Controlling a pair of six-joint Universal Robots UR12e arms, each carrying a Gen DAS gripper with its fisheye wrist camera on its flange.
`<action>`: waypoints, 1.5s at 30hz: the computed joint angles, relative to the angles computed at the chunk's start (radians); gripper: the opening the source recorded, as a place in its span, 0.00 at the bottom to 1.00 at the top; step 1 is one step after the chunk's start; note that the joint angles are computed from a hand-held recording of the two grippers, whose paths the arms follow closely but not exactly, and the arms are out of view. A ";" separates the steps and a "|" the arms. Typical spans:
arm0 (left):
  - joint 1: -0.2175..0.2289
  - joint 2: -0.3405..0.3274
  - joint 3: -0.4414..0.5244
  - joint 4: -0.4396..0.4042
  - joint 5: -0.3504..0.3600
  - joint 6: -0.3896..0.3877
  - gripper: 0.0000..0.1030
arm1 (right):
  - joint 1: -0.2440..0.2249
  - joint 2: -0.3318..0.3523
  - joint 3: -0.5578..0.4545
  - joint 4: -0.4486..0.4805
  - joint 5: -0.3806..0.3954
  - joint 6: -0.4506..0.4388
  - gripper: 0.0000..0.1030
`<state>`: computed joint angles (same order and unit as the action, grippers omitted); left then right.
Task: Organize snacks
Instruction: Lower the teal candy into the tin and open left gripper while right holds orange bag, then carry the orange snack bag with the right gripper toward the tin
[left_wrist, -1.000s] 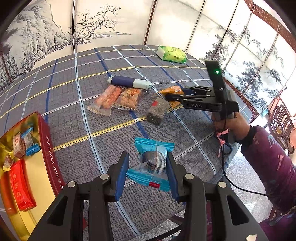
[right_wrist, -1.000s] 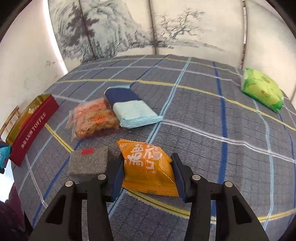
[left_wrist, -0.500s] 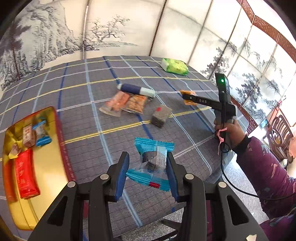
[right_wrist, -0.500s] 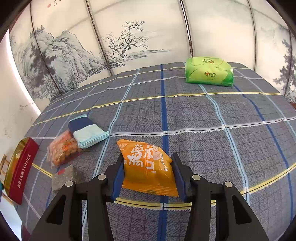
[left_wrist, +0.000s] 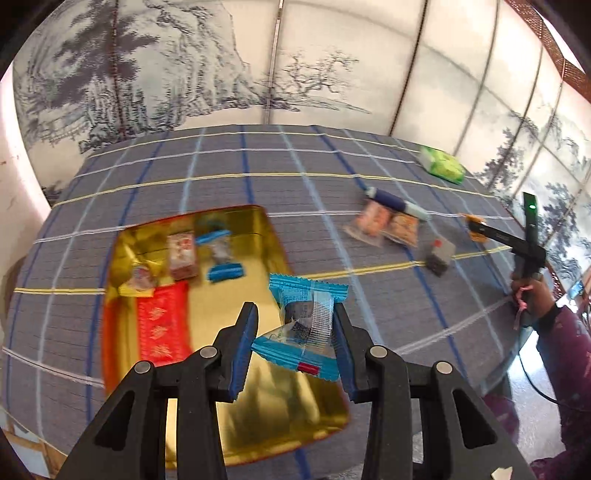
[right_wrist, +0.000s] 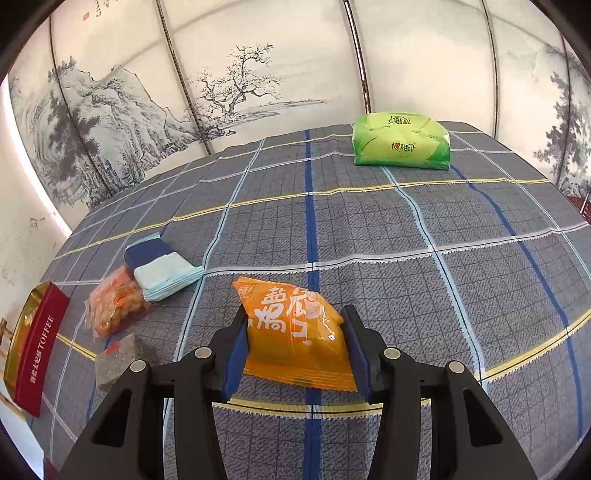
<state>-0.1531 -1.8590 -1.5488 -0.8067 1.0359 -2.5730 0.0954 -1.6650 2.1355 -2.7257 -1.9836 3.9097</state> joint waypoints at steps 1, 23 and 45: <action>-0.002 -0.010 0.008 0.010 0.018 -0.004 0.35 | 0.000 0.001 -0.001 0.001 0.001 0.001 0.48; -0.082 -0.190 0.216 0.013 0.204 -0.073 0.36 | -0.006 0.001 0.000 0.014 0.018 -0.001 0.48; -0.067 -0.089 0.080 0.176 0.192 -0.145 0.65 | -0.005 0.004 0.001 0.014 0.019 -0.003 0.48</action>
<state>-0.2197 -1.9477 -1.4691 -0.6308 1.2283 -2.7175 0.0906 -1.6609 2.1367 -2.7112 -1.9646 3.9066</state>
